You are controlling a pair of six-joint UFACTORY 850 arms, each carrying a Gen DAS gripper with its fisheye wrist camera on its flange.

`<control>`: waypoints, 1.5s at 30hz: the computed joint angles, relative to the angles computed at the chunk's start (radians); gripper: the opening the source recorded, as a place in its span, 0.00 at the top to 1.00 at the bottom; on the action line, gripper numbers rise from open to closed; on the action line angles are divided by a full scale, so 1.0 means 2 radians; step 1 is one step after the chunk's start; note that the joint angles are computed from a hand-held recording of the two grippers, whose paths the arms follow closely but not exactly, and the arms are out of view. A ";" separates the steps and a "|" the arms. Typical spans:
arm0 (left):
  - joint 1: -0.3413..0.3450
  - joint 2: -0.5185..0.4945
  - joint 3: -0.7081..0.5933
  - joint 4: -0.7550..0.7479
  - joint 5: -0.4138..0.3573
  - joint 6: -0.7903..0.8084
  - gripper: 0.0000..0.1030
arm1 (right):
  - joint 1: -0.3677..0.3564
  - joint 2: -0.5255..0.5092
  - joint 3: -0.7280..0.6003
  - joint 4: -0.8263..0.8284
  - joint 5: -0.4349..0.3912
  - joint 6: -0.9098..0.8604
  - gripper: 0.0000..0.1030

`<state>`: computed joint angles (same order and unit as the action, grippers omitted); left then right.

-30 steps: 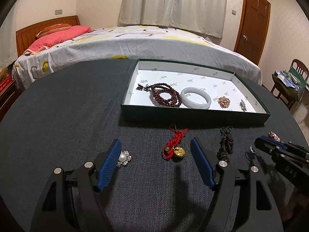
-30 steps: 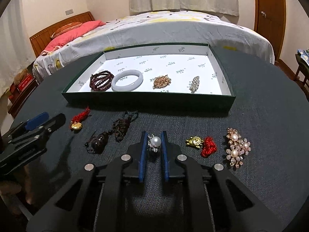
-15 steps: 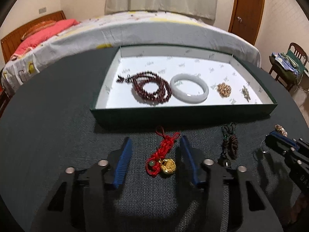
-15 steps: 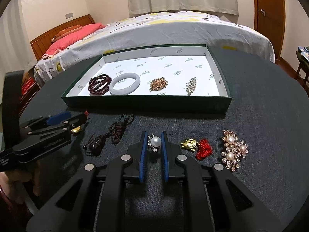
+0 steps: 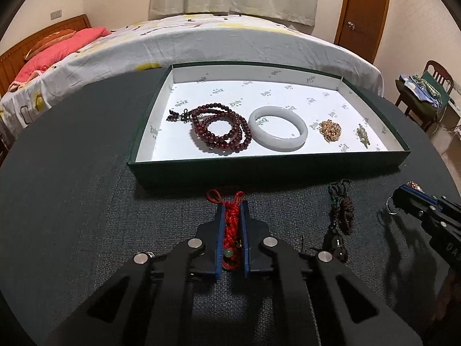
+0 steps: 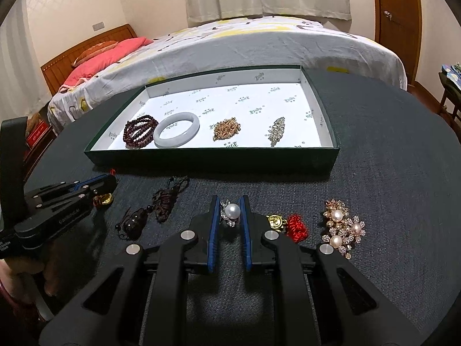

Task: Organize jewelry
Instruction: 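Grasp the red tassel pendant with the left gripper while the right gripper holds the ring, then carry the ring and red tassel into the tray and open both grippers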

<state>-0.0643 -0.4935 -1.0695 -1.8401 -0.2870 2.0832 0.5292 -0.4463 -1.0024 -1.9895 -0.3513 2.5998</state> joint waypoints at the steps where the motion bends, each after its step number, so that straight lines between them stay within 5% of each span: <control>1: 0.000 0.001 0.001 -0.002 -0.002 0.002 0.90 | 0.000 0.000 0.000 -0.001 -0.001 0.001 0.86; 19: 0.006 0.031 0.000 -0.039 -0.049 0.033 0.90 | -0.004 0.010 -0.019 0.002 -0.026 -0.027 0.86; 31: -0.016 -0.009 -0.079 -0.058 -0.065 0.038 0.90 | -0.033 -0.010 -0.077 -0.014 -0.042 -0.057 0.86; 37: -0.030 -0.059 -0.148 0.002 -0.043 -0.032 0.90 | -0.053 -0.042 -0.119 -0.016 -0.039 -0.083 0.86; 45: -0.038 -0.142 -0.251 0.261 -0.027 -0.317 0.90 | -0.077 -0.103 -0.179 0.061 0.006 -0.172 0.86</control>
<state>-0.1395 -0.7775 -1.5709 -1.3176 -0.3416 1.4493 0.3752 -0.6528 -1.3596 -1.8665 -0.3398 2.2558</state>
